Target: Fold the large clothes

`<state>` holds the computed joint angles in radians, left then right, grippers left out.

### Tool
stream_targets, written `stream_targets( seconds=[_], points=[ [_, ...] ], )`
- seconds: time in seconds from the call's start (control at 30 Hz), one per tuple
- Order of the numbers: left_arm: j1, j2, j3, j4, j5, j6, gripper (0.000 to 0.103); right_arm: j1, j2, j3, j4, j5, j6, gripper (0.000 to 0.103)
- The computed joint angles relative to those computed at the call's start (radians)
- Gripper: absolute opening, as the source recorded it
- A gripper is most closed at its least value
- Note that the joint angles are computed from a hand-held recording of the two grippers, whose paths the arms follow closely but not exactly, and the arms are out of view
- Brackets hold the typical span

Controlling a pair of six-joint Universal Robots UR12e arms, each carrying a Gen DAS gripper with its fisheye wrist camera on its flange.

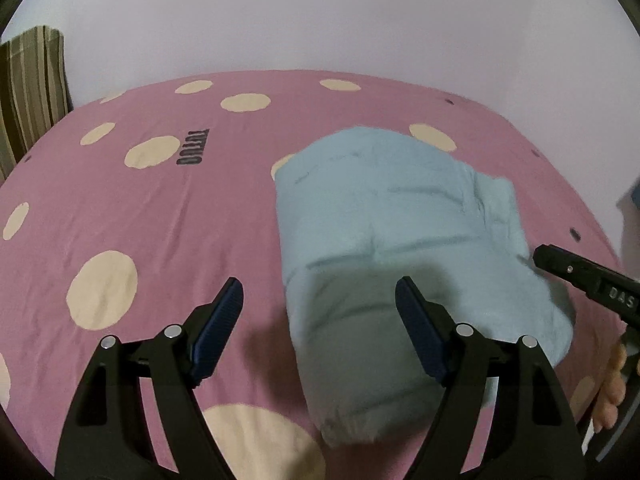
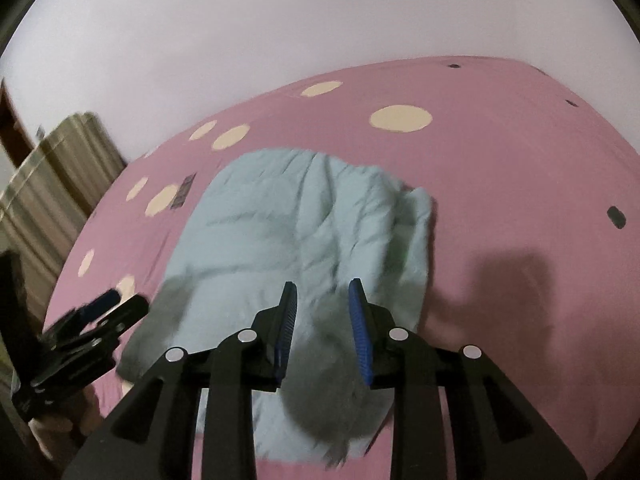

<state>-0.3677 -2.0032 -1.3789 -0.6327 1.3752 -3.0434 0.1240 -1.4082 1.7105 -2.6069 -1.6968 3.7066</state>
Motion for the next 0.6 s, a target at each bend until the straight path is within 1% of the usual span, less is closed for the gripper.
stream_targets(
  seconds=[0.07, 0.13, 0.17, 0.23, 0.33, 0.4, 0.47, 0.53, 0.6],
  points=[
    [-0.006, -0.003, -0.006, -0.015, 0.013, 0.016, 0.078, 0.005, 0.004, 0.000, 0.026, 0.021, -0.016, 0.027],
    [-0.006, -0.011, -0.002, -0.044, 0.001, 0.009, 0.078, 0.013, 0.015, -0.001, 0.058, -0.001, -0.028, 0.027],
    [-0.005, -0.017, 0.002, -0.059, -0.006, 0.005, 0.079, 0.009, 0.020, 0.000, 0.071, 0.008, -0.028, 0.027],
    [-0.010, -0.030, 0.008, -0.074, 0.006, 0.014, 0.079, 0.006, 0.032, -0.004, 0.090, 0.012, -0.035, 0.028],
    [-0.014, -0.050, 0.018, -0.095, 0.013, 0.019, 0.080, 0.004, 0.048, -0.001, 0.095, 0.009, -0.041, 0.028],
    [-0.016, -0.061, 0.023, -0.106, 0.011, 0.004, 0.080, 0.005, 0.056, 0.003, 0.085, 0.002, -0.037, 0.028],
    [-0.022, -0.068, 0.027, -0.109, 0.022, 0.005, 0.080, 0.005, 0.059, 0.012, 0.069, -0.006, -0.034, 0.027],
    [-0.030, -0.068, 0.022, -0.087, 0.046, 0.023, 0.080, 0.006, 0.058, 0.016, 0.063, -0.012, -0.028, 0.027],
    [-0.030, -0.064, 0.017, -0.074, 0.048, 0.024, 0.079, 0.007, 0.057, 0.016, 0.062, -0.015, -0.022, 0.027]
  ],
)
